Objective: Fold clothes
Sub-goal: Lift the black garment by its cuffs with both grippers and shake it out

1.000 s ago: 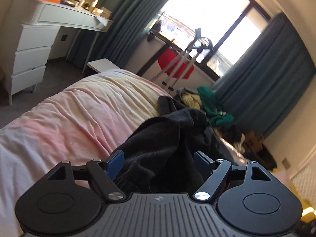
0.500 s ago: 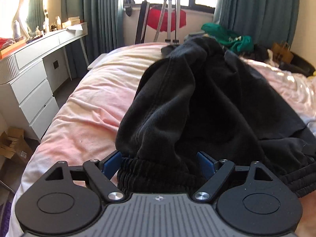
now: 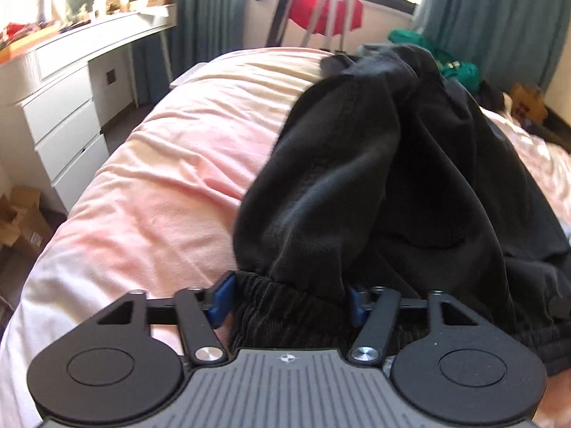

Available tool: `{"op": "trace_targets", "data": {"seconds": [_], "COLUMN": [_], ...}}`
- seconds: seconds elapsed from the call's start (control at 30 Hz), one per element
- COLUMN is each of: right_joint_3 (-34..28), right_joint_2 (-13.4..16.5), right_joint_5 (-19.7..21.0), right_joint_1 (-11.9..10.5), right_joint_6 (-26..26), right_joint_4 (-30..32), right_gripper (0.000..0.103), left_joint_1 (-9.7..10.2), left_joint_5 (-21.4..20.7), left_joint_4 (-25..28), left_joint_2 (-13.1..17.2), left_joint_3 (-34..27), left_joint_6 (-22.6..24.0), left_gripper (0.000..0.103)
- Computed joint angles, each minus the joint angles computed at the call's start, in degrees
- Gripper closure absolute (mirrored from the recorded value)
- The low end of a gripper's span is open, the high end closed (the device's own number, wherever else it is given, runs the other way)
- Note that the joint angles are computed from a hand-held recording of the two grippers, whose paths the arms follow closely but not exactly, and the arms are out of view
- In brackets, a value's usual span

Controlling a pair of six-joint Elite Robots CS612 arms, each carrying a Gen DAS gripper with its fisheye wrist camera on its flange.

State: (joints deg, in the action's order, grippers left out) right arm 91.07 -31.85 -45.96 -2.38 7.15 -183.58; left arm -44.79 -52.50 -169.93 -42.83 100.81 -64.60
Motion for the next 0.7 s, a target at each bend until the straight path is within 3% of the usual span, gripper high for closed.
{"op": "trace_targets", "data": {"seconds": [0.13,0.3,0.43,0.47,0.57,0.7], "right_joint_3": [0.77,1.86,2.08,1.89,1.73,1.92], "right_joint_2": [-0.16,-0.07,0.01,0.09,-0.11,-0.89], "right_joint_5": [0.64,3.75,4.21,3.78,1.96,-1.98], "right_joint_1": [-0.13,-1.06,-1.77,-1.84,-1.91,-1.2], "right_joint_6": [-0.12,4.01,7.94,9.25,11.26,8.42], "right_joint_4": [-4.02,-12.92,-18.28,-18.65,-15.81,-8.25], "right_gripper": [0.071,0.079,0.079,0.079,0.079,0.079], "left_joint_1": [-0.58,-1.95,-2.12,-2.06,-1.5,-0.71], "left_joint_5": [2.26,5.93,3.95,3.38,1.7,-0.42], "left_joint_4": [-2.54,-16.88,-29.99,-30.18,-22.47,-12.58], "left_joint_2": [-0.59,-1.34,-0.93,-1.09,-1.79,-2.77], "left_joint_3": [1.22,4.47,6.35,6.54,6.14,5.33], "left_joint_6": [-1.48,1.79,3.43,2.22,-5.03,-10.98], "left_gripper": [0.061,0.075,0.075,0.075,0.066,0.054]}}
